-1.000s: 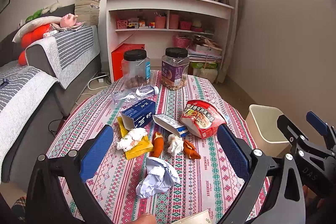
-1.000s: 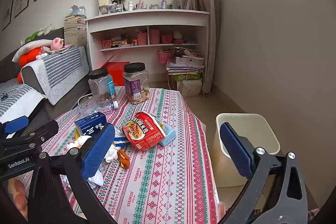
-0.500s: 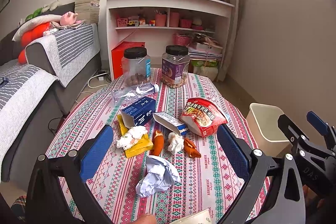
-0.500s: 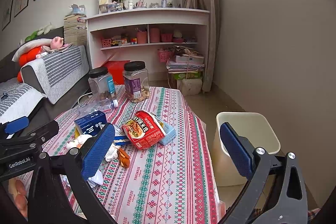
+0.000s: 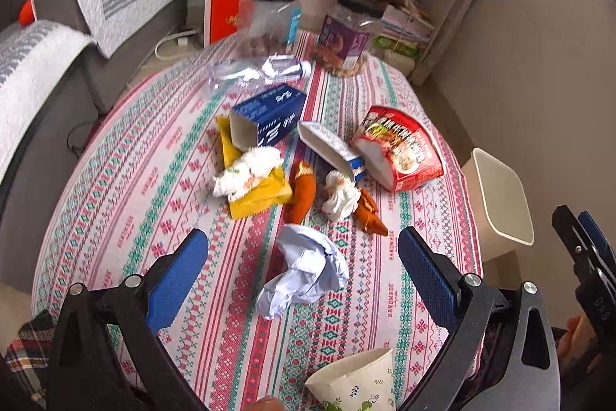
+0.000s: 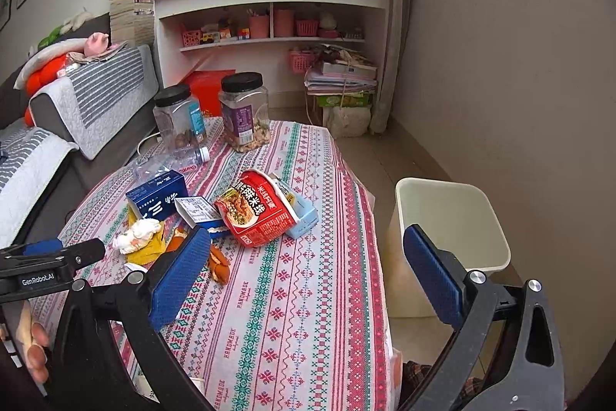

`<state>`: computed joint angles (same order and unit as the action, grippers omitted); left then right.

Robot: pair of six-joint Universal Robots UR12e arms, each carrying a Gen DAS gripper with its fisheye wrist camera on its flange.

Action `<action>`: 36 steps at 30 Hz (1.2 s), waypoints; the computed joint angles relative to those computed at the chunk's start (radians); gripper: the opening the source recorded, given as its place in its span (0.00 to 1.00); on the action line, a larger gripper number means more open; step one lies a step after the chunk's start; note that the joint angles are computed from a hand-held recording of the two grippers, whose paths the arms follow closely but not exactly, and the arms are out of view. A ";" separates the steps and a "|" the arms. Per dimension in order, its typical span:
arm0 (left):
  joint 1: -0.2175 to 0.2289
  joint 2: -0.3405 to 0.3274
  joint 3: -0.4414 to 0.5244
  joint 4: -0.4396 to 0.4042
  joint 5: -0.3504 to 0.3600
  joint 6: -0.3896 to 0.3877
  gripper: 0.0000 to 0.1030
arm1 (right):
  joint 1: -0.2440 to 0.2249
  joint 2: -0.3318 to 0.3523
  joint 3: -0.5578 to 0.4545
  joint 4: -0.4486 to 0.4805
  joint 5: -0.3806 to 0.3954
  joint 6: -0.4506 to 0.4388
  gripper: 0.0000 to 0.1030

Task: Collect trash
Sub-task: 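Grasp the crumpled white paper with the left tool while the right tool grasps the paper cup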

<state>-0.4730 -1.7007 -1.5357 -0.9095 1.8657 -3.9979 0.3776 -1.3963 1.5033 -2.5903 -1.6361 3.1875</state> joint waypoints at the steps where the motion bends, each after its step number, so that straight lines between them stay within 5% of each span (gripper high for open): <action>1: 0.011 0.001 -0.003 -0.014 -0.040 -0.016 0.93 | -0.004 0.005 -0.015 0.038 0.019 -0.004 0.93; 6: 0.023 -0.025 0.027 -0.115 -0.115 0.009 0.93 | -0.014 0.035 -0.073 0.175 0.040 -0.072 0.93; 11: 0.034 -0.059 0.064 -0.192 -0.183 0.071 0.93 | -0.041 0.045 -0.075 0.235 0.054 -0.008 0.93; 17: 0.034 -0.104 0.112 -0.265 -0.204 0.147 0.93 | -0.078 0.038 -0.073 0.364 0.209 0.001 0.93; 21: 0.033 -0.134 0.145 -0.310 -0.210 0.246 0.55 | -0.093 0.031 -0.078 0.534 0.388 -0.079 0.93; 25: 0.035 -0.123 0.121 -0.267 -0.219 0.275 0.48 | -0.071 0.016 -0.073 0.642 0.448 -0.178 0.93; 36: 0.044 -0.054 0.073 -0.151 -0.186 0.299 0.48 | 0.030 -0.001 -0.055 0.783 0.377 -0.260 0.93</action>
